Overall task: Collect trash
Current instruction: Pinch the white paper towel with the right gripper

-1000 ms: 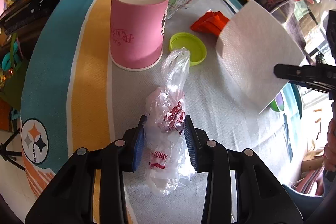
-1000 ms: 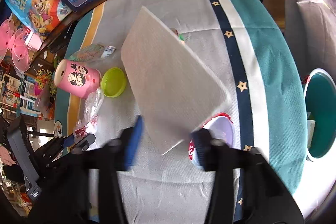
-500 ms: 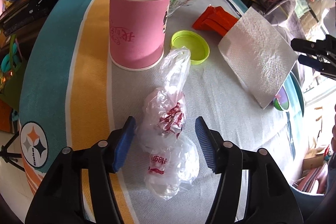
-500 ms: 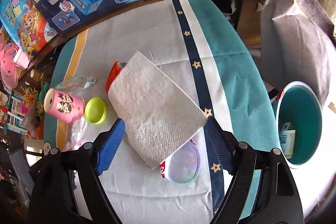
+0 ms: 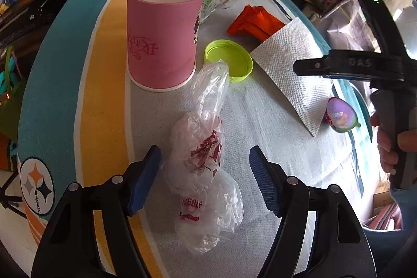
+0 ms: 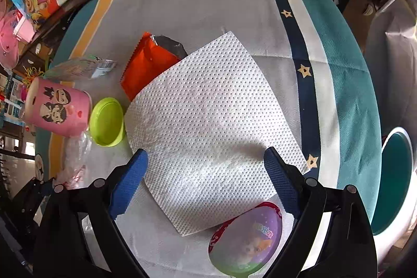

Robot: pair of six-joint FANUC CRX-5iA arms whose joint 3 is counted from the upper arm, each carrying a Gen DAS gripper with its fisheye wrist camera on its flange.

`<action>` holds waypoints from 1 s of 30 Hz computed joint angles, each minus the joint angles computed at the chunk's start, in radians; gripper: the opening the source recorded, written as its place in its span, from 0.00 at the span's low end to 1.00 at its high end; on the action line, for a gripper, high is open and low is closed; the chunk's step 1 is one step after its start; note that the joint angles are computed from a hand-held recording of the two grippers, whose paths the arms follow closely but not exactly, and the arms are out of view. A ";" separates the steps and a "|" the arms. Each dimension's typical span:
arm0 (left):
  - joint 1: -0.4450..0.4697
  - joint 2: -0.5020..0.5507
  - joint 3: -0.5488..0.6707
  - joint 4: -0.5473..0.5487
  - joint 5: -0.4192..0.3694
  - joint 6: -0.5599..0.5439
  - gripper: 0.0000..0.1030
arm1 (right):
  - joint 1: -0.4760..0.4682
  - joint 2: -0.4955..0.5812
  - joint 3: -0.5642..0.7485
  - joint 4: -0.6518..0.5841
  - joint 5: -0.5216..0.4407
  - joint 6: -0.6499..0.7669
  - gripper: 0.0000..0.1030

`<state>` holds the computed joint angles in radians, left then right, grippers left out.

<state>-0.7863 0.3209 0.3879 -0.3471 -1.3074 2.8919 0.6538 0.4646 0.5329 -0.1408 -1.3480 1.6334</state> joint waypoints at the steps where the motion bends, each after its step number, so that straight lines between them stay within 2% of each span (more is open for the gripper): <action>1: 0.000 0.004 0.006 -0.002 -0.004 -0.003 0.69 | 0.005 0.001 -0.010 0.020 0.007 -0.006 0.84; 4: -0.001 0.008 0.013 0.000 -0.013 -0.005 0.70 | 0.010 -0.011 -0.043 0.051 0.035 -0.001 0.84; 7: -0.003 0.004 0.009 0.003 -0.011 -0.001 0.72 | 0.010 -0.015 -0.055 0.044 0.044 0.022 0.92; 10: -0.005 0.017 0.027 -0.001 -0.025 -0.003 0.73 | 0.044 -0.071 -0.172 0.114 0.152 0.031 0.93; 11: -0.007 0.022 0.034 -0.004 -0.033 -0.003 0.73 | 0.045 -0.090 -0.202 0.119 0.184 0.031 0.89; 13: -0.012 0.023 0.036 -0.012 -0.035 0.007 0.73 | 0.043 -0.127 -0.240 0.108 0.218 0.044 0.69; 15: -0.013 0.022 0.035 -0.015 -0.035 0.017 0.73 | 0.037 -0.147 -0.250 0.088 0.211 0.069 0.22; 17: -0.014 0.027 0.043 -0.019 -0.042 0.028 0.69 | 0.017 -0.143 -0.228 0.044 0.174 0.077 0.09; 18: -0.018 0.034 0.055 -0.028 -0.060 0.035 0.65 | 0.005 -0.138 -0.213 0.014 0.153 0.076 0.07; 19: -0.021 0.036 0.060 -0.034 -0.073 0.043 0.54 | -0.011 -0.131 -0.192 -0.024 0.123 0.077 0.07; 20: -0.022 0.032 0.058 -0.037 -0.077 0.057 0.37 | -0.030 -0.117 -0.159 -0.075 0.079 0.081 0.06; 21: -0.018 0.024 0.048 -0.030 -0.068 0.065 0.33 | -0.034 -0.099 -0.124 -0.120 0.039 0.073 0.05; 22: -0.015 0.010 0.028 -0.021 -0.047 0.086 0.33 | -0.052 -0.093 -0.104 -0.169 -0.001 0.080 0.05; 24: -0.023 0.010 0.036 -0.031 -0.066 0.114 0.32 | -0.076 -0.097 -0.090 -0.230 -0.039 0.095 0.05; 30: -0.055 0.035 0.115 -0.067 -0.119 0.101 0.32 | -0.125 -0.130 -0.078 -0.319 -0.081 0.104 0.05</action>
